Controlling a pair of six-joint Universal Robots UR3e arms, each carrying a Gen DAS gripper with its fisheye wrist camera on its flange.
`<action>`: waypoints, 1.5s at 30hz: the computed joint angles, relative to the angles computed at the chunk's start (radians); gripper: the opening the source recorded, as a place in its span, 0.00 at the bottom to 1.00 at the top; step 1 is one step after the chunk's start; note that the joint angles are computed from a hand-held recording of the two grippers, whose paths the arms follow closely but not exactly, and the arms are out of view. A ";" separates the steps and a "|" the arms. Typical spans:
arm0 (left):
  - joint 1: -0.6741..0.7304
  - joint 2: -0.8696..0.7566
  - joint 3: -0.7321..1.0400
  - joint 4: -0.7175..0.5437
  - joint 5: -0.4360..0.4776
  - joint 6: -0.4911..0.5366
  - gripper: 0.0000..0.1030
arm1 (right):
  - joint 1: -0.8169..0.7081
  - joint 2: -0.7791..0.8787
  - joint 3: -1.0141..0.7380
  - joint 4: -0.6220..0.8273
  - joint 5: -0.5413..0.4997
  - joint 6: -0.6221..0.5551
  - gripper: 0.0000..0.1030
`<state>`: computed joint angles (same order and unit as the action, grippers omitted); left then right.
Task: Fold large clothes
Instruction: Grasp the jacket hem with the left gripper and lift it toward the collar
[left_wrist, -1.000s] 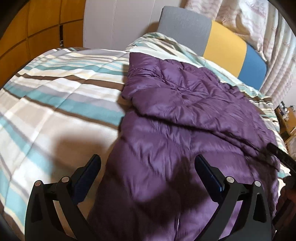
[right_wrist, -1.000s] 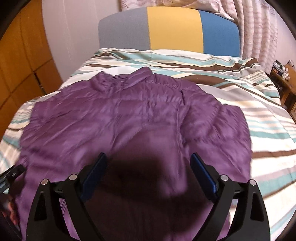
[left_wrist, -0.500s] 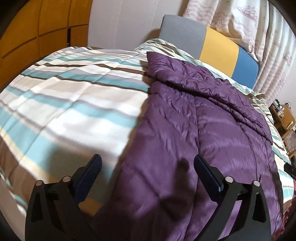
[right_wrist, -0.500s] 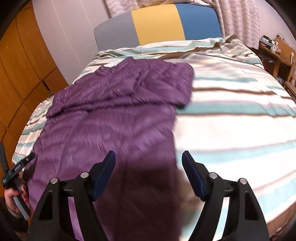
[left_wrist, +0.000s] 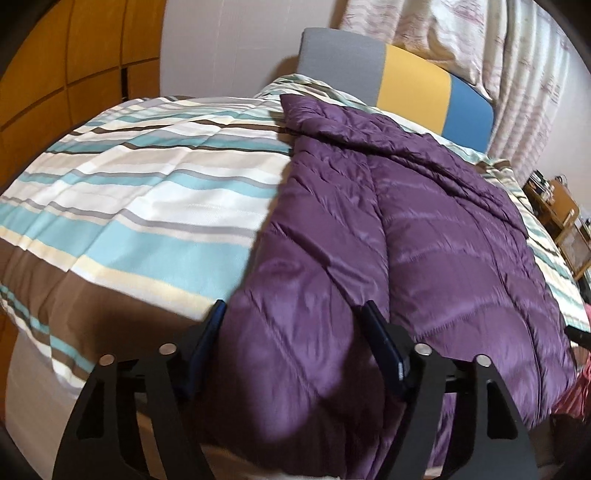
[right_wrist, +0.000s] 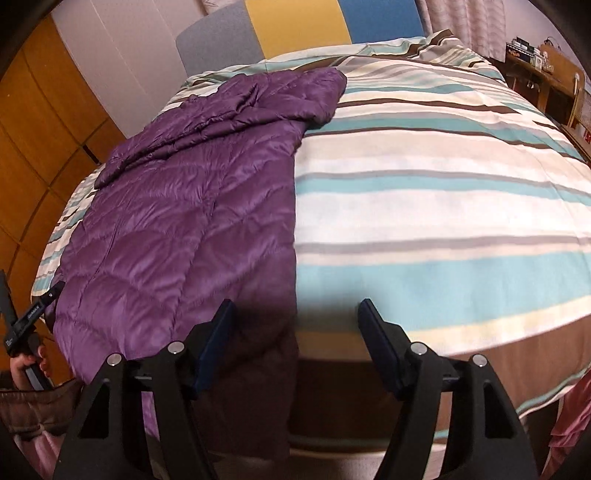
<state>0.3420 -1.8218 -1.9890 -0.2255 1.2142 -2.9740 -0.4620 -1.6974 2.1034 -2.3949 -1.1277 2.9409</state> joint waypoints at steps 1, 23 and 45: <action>0.004 0.008 -0.014 0.004 -0.004 0.007 0.70 | -0.012 -0.020 0.011 0.017 0.010 -0.015 0.64; -0.066 0.068 -0.073 -0.027 -0.011 0.093 0.11 | 0.047 -0.091 0.076 0.065 0.087 -0.118 0.09; -0.044 -0.075 0.305 0.063 -0.234 -0.163 0.09 | 0.032 0.074 -0.096 -0.325 0.202 0.091 0.07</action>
